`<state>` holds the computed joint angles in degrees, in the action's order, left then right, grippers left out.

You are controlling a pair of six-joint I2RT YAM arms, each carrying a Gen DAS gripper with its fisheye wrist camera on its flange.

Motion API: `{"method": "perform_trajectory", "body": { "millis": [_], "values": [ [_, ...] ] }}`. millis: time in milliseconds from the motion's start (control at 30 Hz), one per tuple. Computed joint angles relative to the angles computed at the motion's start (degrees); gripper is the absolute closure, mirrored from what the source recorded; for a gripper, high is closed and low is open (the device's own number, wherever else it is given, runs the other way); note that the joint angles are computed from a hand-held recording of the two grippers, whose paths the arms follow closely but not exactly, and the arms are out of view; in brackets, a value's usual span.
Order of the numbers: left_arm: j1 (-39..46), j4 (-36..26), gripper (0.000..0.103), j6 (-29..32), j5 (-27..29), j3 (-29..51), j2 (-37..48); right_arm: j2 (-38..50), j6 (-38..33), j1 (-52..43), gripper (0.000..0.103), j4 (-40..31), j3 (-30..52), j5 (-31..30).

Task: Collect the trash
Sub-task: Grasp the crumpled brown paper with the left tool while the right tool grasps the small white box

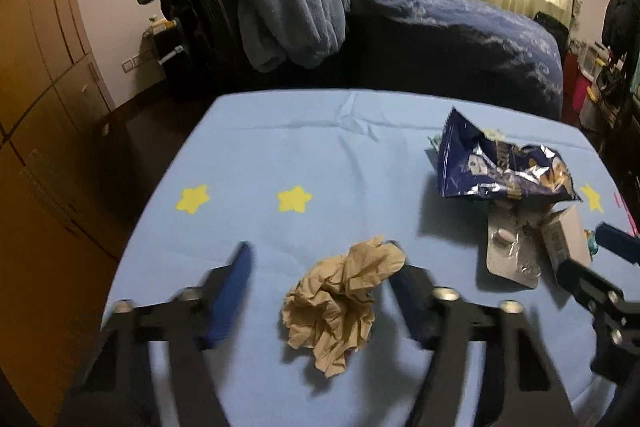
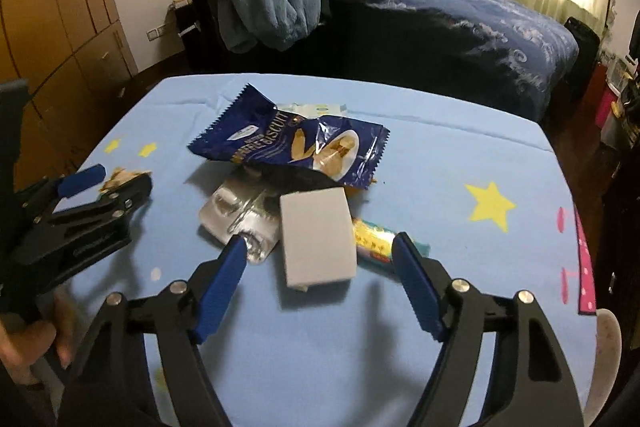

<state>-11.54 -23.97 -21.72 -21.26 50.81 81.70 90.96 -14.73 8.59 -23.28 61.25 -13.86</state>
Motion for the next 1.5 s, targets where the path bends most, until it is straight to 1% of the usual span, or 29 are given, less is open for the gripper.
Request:
{"method": "perform_trajectory", "body": {
  "millis": [33,100,133,167,200,233,400,467,633,767,800,967,1133,1367,1500],
  "values": [
    [0.5,-0.3,0.062,0.1,0.9,0.3,0.4,0.8,0.2,0.2,0.03,0.1,0.5,0.4],
    [1.3,0.2,0.072,0.2,2.7,0.0,0.1,2.6,0.6,0.7,0.036,0.3,1.7,1.2],
    [1.1,0.1,0.075,0.0,2.4,-0.1,0.0,2.8,0.6,1.0,0.04,1.1,1.7,1.7],
    [1.0,0.3,0.078,0.0,2.1,-0.2,0.0,3.0,0.4,1.3,0.05,1.4,1.8,2.6],
    [1.0,0.4,0.078,-0.2,2.1,-0.4,-0.2,3.1,0.1,1.6,0.061,1.8,1.8,3.3],
    [1.2,0.5,0.079,-0.4,2.2,-0.7,-0.6,3.3,-0.3,1.7,0.062,2.0,2.0,3.7],
    [1.3,-0.4,0.079,-1.5,1.3,-2.7,-4.4,2.3,-1.4,0.4,0.062,2.2,1.2,1.9],
    [0.7,-1.4,0.079,-2.0,0.9,-3.7,-7.6,0.8,-1.6,-1.3,0.062,1.6,0.3,-0.3],
    [-3.3,-5.3,0.079,-4.5,-2.2,-4.3,-13.9,-4.8,-2.6,-6.9,0.062,-3.1,-1.6,-7.0],
    [-8.4,-9.4,0.079,-8.0,-5.6,-4.6,-18.2,-10.7,-4.5,-11.0,0.062,-6.9,-4.1,-10.5],
    [-10.5,-11.2,0.079,-9.5,-7.3,-4.5,-19.2,-12.5,-5.4,-12.7,0.062,-8.1,-4.8,-11.8],
    [-16.6,-16.5,0.078,-14.6,-10.7,-4.2,-22.5,-19.5,-9.5,-19.5,0.062,-12.1,-8.1,-15.7],
    [-26.5,-23.3,0.076,-22.2,-16.5,-2.7,-24.3,-26.1,-15.3,-26.7,0.062,-16.6,-11.3,-19.6],
    [-37.8,-31.0,0.074,-32.2,-23.2,1.5,-22.5,-30.4,-22.3,-34.9,0.062,-22.9,-12.2,-24.2],
    [-43.1,-34.3,0.074,-36.3,-26.1,4.4,-20.8,-31.5,-25.4,-38.9,0.062,-26.2,-11.9,-26.8]
  ]
}}
